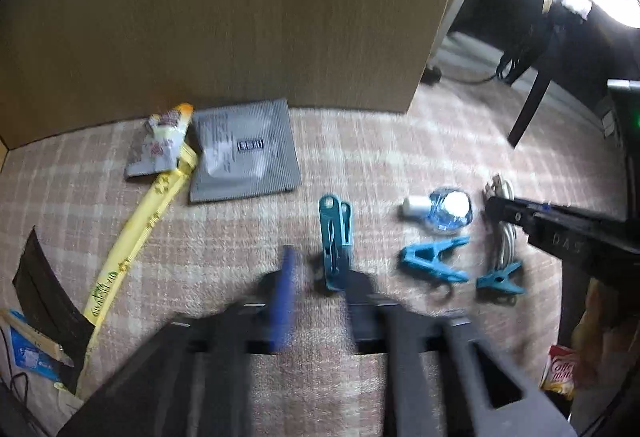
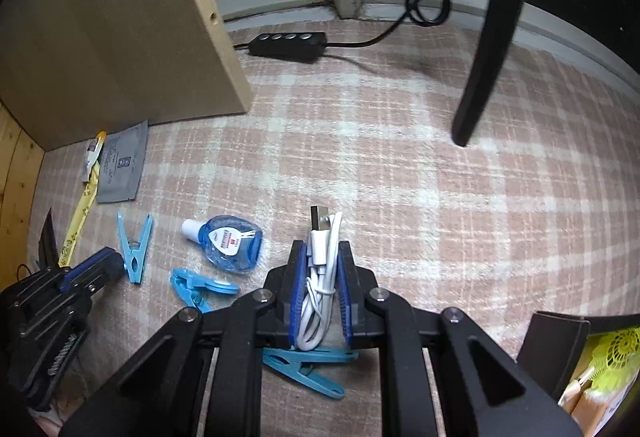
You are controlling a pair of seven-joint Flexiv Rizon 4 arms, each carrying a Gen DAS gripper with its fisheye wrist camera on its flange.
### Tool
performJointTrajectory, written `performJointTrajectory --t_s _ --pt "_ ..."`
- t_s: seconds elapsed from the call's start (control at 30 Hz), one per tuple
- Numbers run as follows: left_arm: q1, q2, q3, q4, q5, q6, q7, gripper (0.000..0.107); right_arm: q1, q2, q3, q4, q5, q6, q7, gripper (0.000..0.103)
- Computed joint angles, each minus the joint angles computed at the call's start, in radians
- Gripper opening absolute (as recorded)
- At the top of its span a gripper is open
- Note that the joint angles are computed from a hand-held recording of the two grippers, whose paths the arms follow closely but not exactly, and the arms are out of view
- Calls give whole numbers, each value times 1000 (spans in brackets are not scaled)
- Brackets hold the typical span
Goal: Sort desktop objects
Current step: 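Carry the blue clothespin and white cable into the black bin and release both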
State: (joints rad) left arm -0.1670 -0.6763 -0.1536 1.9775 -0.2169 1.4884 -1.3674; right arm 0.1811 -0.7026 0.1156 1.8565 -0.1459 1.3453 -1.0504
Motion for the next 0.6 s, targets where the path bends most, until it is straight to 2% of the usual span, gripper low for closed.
performJointTrajectory --t_s 0.07,0.17,0.23,0.27,0.3,0.37,0.47,0.6 --pt "21 2 -29 5 -1 14 17 44 -15 2 8 0 8 0 -8 15" --pt "-58 -25 48 -58 18 -27 -7 40 -32 3 13 1 13 0 -24 15" --pt "-83 -33 86 -76 34 -55 -18 33 -35 -4 11 -10 11 -6 -32 15" --pt "-110 -45 104 -96 39 -71 -38 25 -34 -6 11 -13 13 -8 -32 15" --pt "-110 -51 103 -104 42 -81 -40 18 -54 -17 22 -27 16 -14 -51 15" --pt "-114 -51 110 -99 50 -93 -57 11 -65 -27 25 -38 21 -18 -68 15" --pt "-92 -19 96 -53 55 -66 -67 11 -17 -66 7 -64 8 2 -17 15" --pt "-56 22 66 -2 47 -43 -66 11 -35 -37 21 -32 39 33 -31 15"
